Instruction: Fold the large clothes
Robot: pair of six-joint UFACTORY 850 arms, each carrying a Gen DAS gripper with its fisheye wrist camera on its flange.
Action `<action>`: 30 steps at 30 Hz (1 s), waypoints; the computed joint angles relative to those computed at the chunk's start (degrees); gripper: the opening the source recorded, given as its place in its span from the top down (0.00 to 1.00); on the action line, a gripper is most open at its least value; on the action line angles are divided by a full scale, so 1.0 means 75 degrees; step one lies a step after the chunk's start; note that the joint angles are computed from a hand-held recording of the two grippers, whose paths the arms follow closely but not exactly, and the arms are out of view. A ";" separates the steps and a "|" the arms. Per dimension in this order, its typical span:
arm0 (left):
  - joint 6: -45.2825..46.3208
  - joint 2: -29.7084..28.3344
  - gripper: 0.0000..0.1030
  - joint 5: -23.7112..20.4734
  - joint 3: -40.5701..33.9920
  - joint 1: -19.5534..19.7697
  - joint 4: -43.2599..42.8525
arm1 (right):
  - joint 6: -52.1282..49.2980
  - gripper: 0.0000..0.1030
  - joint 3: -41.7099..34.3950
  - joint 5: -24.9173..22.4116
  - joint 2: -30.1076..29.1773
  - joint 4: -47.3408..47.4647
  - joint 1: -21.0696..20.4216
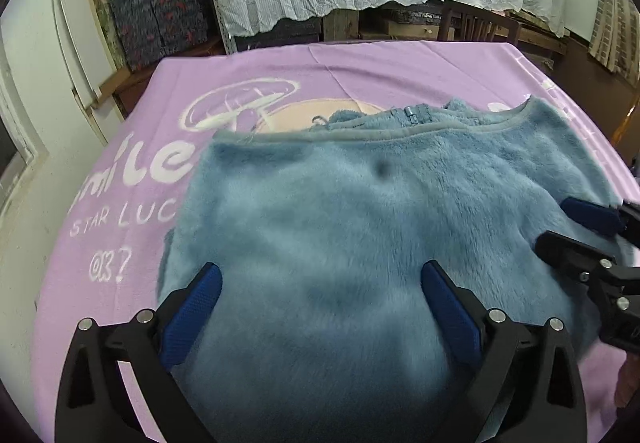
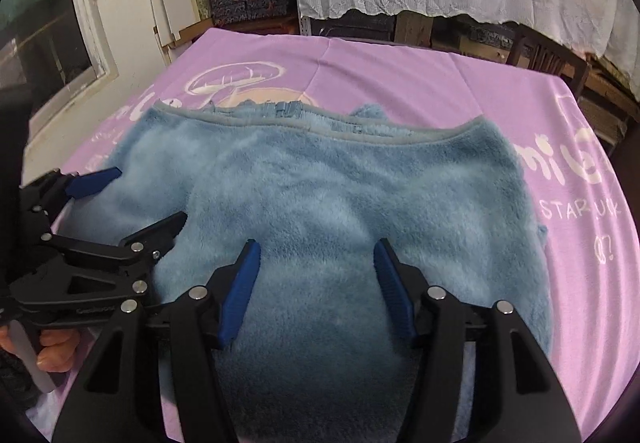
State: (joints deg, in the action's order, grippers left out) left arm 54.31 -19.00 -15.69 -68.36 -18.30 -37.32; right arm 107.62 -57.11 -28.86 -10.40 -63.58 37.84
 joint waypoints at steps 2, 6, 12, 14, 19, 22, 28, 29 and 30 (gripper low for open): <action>0.0138 0.0215 0.03 -0.0099 0.0183 0.0128 -0.0160 | 0.0466 0.44 0.0356 0.0033 0.0362 -0.0208 0.0148; 0.0817 0.0639 0.03 0.0130 0.0735 0.0440 -0.0732 | 0.0936 0.44 0.0828 -0.0090 0.0789 -0.0362 0.0407; 0.0602 0.0400 0.03 -0.1069 0.0514 0.0993 -0.1018 | 0.2343 0.42 0.1690 0.0465 0.1514 -0.0884 0.0459; 0.0612 0.0405 0.03 -0.1042 0.0532 0.0992 -0.1028 | 0.2861 0.42 0.1931 0.0622 0.1740 -0.1204 0.0462; 0.0426 0.0831 0.03 -0.0313 0.0917 0.0846 -0.0853 | 0.4224 0.42 0.2438 0.0761 0.2237 -0.2014 0.0580; 0.0678 0.1306 0.03 0.0409 0.1258 0.0685 -0.1166 | 0.5955 0.42 0.2889 0.0807 0.2726 -0.3203 0.0634; 0.0272 0.1594 0.03 0.0386 0.1109 0.0163 -0.0758 | 0.8943 0.41 0.3450 0.0959 0.3249 -0.5345 0.0525; 0.0115 0.1585 0.03 0.0421 0.1066 0.0049 -0.0616 | 0.9093 0.41 0.3487 0.0932 0.3298 -0.5433 0.0535; -0.0154 0.1553 0.03 0.0490 0.1012 -0.0099 -0.0365 | 0.9169 0.39 0.3504 0.0895 0.3325 -0.5461 0.0556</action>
State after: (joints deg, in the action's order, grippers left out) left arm 53.15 -7.35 -12.01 -60.77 -19.04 -40.06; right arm 176.39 -30.83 -22.15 14.54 -104.54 42.01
